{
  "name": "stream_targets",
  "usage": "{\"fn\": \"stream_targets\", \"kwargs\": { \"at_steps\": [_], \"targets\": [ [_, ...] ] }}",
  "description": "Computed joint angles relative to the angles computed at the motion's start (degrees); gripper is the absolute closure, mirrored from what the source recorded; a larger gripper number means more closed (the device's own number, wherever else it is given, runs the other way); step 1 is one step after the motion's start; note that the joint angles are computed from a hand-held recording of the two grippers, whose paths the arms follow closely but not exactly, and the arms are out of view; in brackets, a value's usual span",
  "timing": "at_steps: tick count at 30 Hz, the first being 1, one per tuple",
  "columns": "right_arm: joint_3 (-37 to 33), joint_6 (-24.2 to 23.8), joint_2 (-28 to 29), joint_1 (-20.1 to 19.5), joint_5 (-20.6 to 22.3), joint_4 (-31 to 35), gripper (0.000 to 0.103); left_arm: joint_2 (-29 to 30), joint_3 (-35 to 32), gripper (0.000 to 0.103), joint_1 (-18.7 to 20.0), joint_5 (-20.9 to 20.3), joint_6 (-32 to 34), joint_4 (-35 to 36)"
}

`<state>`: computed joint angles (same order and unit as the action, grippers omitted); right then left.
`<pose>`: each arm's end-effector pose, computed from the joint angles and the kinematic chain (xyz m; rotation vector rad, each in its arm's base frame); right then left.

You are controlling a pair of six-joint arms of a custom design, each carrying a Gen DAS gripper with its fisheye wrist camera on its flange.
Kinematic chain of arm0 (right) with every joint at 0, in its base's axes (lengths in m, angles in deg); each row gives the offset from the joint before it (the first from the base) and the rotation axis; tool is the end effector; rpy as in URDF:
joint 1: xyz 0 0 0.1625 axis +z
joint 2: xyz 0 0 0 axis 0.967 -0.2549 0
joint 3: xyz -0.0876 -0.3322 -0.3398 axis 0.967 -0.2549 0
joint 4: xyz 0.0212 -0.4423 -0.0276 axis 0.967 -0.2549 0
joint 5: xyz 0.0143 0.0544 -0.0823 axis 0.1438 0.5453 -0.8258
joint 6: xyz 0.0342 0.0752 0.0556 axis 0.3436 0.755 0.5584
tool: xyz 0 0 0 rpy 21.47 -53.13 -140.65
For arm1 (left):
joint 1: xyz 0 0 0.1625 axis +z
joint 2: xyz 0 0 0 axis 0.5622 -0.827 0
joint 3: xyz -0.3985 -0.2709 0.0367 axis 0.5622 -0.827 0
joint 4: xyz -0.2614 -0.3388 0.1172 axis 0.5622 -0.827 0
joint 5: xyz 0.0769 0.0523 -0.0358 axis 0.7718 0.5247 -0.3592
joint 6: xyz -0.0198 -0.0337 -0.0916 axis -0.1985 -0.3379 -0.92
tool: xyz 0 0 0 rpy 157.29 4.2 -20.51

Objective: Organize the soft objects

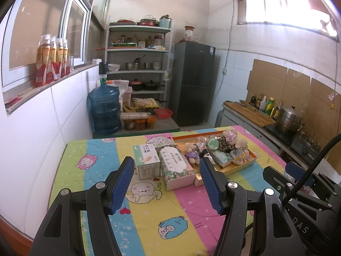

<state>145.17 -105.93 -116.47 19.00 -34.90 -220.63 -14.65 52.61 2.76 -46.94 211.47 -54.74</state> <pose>0.1343 -0.6201 0.4528 0.4218 -2.0918 1.2135 -0.5127 -0.6567 0.0578 0.5788 2.2170 -1.2507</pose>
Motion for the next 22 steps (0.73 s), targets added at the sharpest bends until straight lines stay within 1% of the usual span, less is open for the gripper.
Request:
{"fn": "stream_targets", "kwargs": {
  "at_steps": [22],
  "targets": [
    [-0.1,0.3,0.0,0.1,-0.1,0.4,0.049,-0.2,0.8,0.037,0.0,-0.2,-0.2,-0.3]
  ]
}}
